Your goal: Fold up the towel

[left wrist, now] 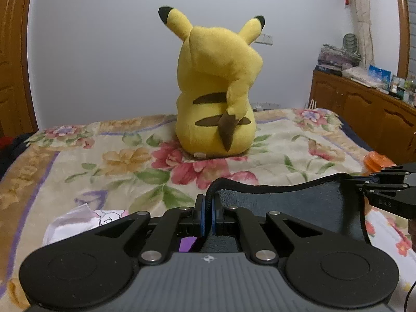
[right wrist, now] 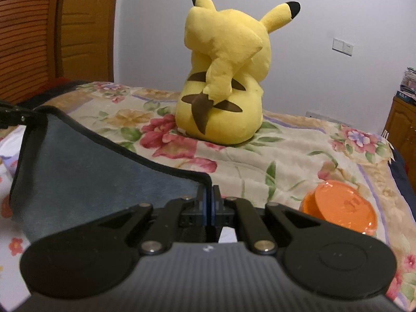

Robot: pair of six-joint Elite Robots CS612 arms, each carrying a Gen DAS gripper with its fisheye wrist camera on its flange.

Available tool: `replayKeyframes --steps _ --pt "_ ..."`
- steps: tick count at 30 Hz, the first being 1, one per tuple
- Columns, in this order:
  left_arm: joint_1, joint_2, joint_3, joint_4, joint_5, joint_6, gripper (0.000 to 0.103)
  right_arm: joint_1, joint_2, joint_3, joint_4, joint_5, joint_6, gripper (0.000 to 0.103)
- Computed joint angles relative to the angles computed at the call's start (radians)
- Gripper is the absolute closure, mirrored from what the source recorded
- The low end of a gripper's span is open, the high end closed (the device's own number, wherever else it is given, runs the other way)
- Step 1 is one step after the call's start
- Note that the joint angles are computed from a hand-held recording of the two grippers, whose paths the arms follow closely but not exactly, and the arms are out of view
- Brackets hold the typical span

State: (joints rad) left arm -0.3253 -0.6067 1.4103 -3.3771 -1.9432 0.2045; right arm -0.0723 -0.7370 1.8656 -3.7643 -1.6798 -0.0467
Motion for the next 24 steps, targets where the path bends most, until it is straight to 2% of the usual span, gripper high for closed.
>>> replayKeyframes --steps 7,17,21,23,24 --pt "-0.009 0.042 -0.05 0.038 0.045 -0.011 0.095 0.01 0.039 -0.045 0.028 -0.04 -0.015 0.099" --pt "-0.018 0.078 -0.098 0.128 0.089 0.023 0.094 0.018 0.076 -0.089 0.095 -0.073 -0.017 0.099" --pt "-0.015 0.081 -0.104 0.157 0.07 0.011 0.09 0.017 0.077 -0.094 0.122 -0.073 0.005 0.098" --pt "-0.016 0.078 -0.096 0.155 0.071 0.009 0.075 0.015 0.078 -0.092 0.117 -0.062 0.018 0.084" --pt "-0.016 0.076 -0.092 0.153 0.073 0.009 0.068 0.015 0.076 -0.089 0.118 -0.059 0.021 0.067"
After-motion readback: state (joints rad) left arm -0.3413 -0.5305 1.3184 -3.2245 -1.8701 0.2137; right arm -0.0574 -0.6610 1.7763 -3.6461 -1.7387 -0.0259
